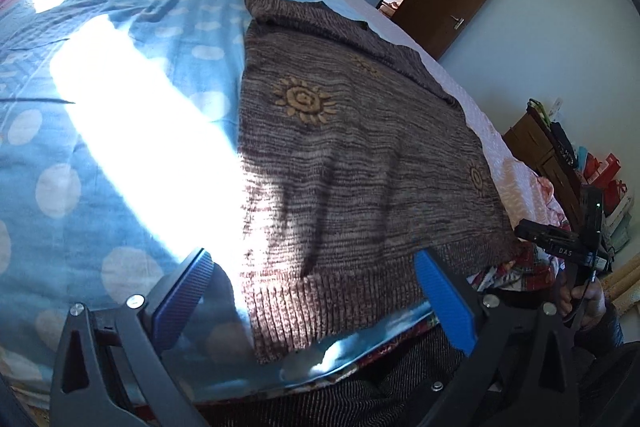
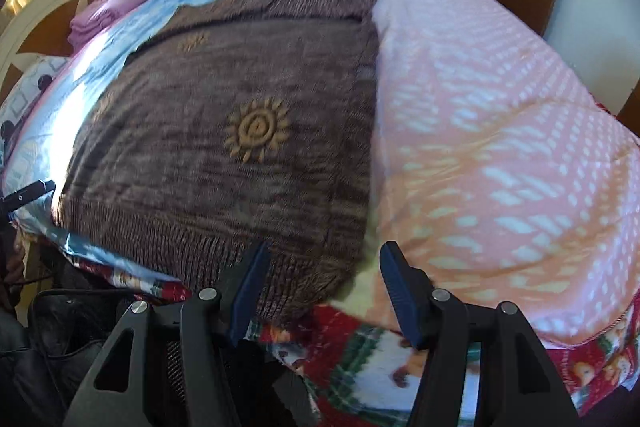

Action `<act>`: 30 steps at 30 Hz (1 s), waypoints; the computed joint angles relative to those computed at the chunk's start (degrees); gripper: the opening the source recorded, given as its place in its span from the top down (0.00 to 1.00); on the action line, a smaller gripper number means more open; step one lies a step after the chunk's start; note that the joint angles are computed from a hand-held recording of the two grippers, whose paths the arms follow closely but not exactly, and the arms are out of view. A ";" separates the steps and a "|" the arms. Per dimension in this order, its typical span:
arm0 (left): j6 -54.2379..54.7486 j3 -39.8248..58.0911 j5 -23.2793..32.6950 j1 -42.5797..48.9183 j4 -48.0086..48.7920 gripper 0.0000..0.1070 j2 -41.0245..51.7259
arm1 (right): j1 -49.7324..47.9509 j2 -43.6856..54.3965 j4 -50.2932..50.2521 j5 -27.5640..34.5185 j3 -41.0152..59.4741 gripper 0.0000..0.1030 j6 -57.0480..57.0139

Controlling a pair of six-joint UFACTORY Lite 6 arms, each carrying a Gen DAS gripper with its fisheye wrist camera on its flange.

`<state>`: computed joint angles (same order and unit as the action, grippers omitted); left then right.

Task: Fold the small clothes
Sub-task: 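Grasp the sweater hem with both grippers, then lift the hem with both grippers and fold it toward the collar, release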

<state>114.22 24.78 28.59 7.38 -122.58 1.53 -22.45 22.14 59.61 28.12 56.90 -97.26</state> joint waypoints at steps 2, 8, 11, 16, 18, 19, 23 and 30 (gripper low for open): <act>0.43 -0.71 -1.29 -0.92 -0.39 0.05 -1.06 | 1.48 -0.40 0.90 -2.36 -1.51 0.42 -0.98; 9.22 -2.12 -6.85 -6.89 -8.95 0.13 -2.18 | 5.45 -1.40 -1.97 -7.81 -4.38 0.42 0.27; 8.30 -2.69 -6.98 -7.59 -8.41 0.19 -2.17 | 7.72 -2.19 -5.12 -11.07 -5.93 0.46 2.39; 5.81 -3.03 -6.87 -7.94 -5.98 0.27 -1.88 | 6.55 -1.64 -5.81 -8.45 -4.94 0.83 3.56; 7.70 -2.80 -6.49 -8.33 -9.54 0.34 -1.00 | 5.63 -1.27 -5.28 -6.78 -4.32 0.85 3.16; 7.31 -2.85 -6.12 -7.82 -9.24 0.48 -1.06 | 5.18 -1.15 -5.86 -5.65 -3.80 0.87 3.81; -7.63 -0.33 1.47 -0.22 6.55 0.91 3.24 | 1.57 -0.13 -6.83 4.74 0.43 0.90 7.42; -13.14 3.64 0.49 -0.78 11.63 0.92 -0.18 | -2.61 2.77 -4.68 21.76 11.61 0.92 13.51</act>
